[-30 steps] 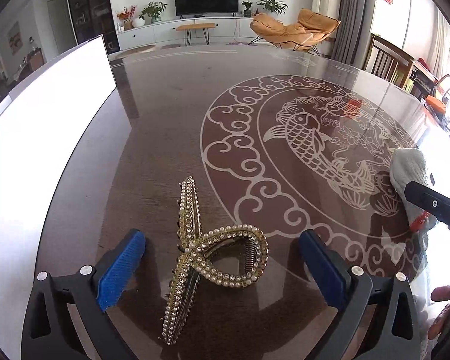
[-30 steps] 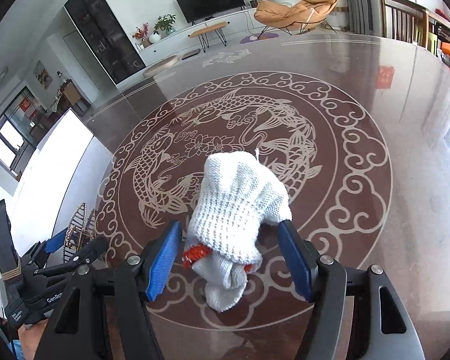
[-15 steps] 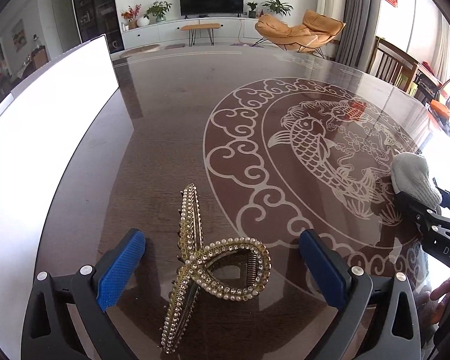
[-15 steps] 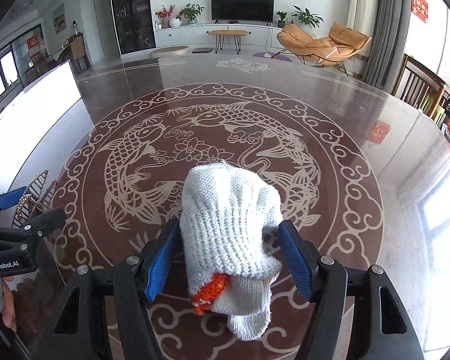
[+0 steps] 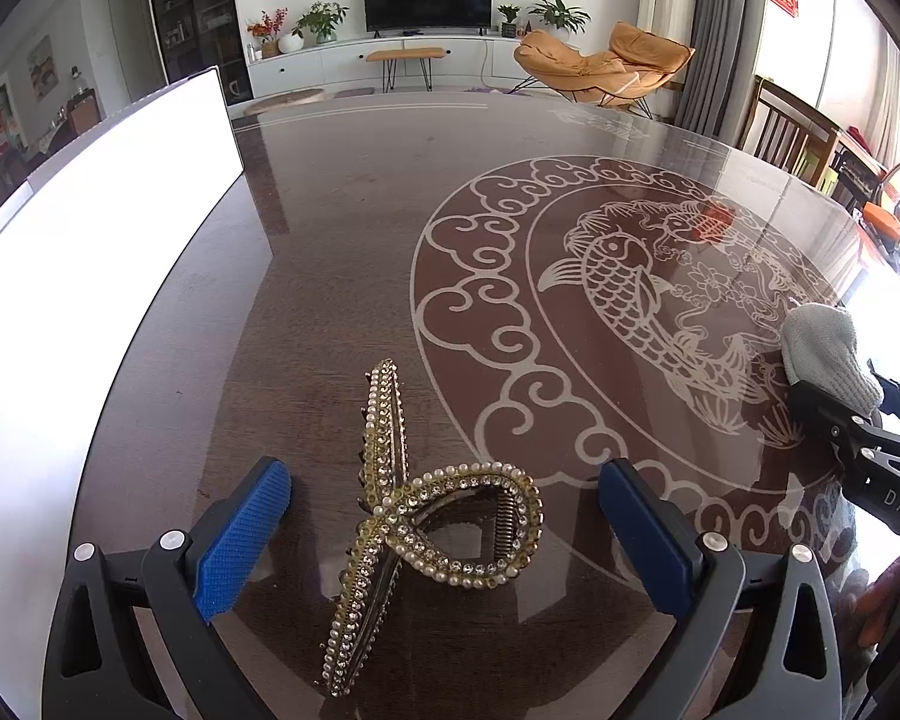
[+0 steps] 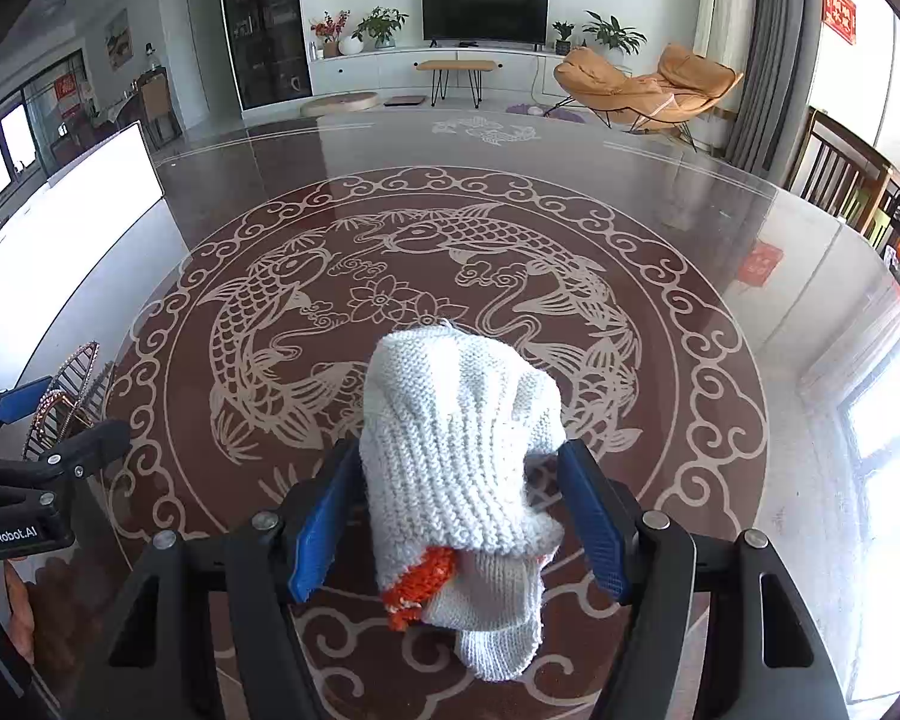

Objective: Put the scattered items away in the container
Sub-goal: 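Lift and carry the hair clip and glove toward the white box with both tools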

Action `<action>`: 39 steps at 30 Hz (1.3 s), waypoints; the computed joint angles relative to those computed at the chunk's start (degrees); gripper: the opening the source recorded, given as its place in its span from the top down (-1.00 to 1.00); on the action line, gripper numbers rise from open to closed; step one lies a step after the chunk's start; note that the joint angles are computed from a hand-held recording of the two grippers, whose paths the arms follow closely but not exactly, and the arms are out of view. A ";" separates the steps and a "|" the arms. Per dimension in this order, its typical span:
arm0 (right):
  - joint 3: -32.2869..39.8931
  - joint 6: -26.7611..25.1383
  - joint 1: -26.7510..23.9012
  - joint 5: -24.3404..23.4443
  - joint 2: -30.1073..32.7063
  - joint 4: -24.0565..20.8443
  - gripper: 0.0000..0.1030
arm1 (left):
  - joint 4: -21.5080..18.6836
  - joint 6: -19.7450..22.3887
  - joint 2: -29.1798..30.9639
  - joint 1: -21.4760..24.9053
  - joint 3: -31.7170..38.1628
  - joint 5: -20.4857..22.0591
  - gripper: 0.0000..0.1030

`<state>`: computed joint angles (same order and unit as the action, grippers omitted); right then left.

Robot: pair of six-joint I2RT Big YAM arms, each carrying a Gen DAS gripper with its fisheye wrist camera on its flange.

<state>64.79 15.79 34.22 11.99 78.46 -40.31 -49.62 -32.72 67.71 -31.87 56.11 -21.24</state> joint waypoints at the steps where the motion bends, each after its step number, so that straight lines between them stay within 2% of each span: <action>1: 0.02 0.08 0.09 0.04 -0.01 -0.03 -0.33 | -0.01 -0.15 0.06 -0.03 0.02 -0.11 -1.00; 31: 0.14 0.13 0.24 0.28 -0.04 -0.25 -0.35 | 0.78 -0.07 -0.10 -0.08 -0.56 -0.22 -1.00; 32: -0.06 0.01 -0.08 -0.02 -0.17 -0.11 -0.35 | 1.74 1.60 -0.45 -0.02 -0.85 0.45 -0.74; 33: -0.18 0.20 -0.23 0.38 -0.34 -0.06 -0.14 | 3.44 3.81 -1.26 -0.38 -1.37 0.07 -0.33; 34: -0.52 0.86 -0.45 1.09 -0.85 0.20 0.37 | 3.77 4.36 -1.55 -0.83 -1.41 -1.21 0.14; 35: -0.91 2.14 -0.57 1.30 -1.41 0.79 0.37 | 3.20 4.22 -1.41 -0.98 -1.19 -1.14 0.14; 37: -1.82 3.84 -1.97 -2.41 -2.88 0.24 0.38 | 4.00 4.56 -2.56 -0.46 -1.74 1.66 0.14; 39: -3.24 4.93 -2.12 -3.86 -5.13 -0.51 0.39 | 4.20 2.27 -4.51 -0.04 -2.80 4.39 0.15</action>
<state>61.55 20.72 32.10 8.13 73.33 -40.81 -45.41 -30.45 63.20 -31.91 53.31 -16.85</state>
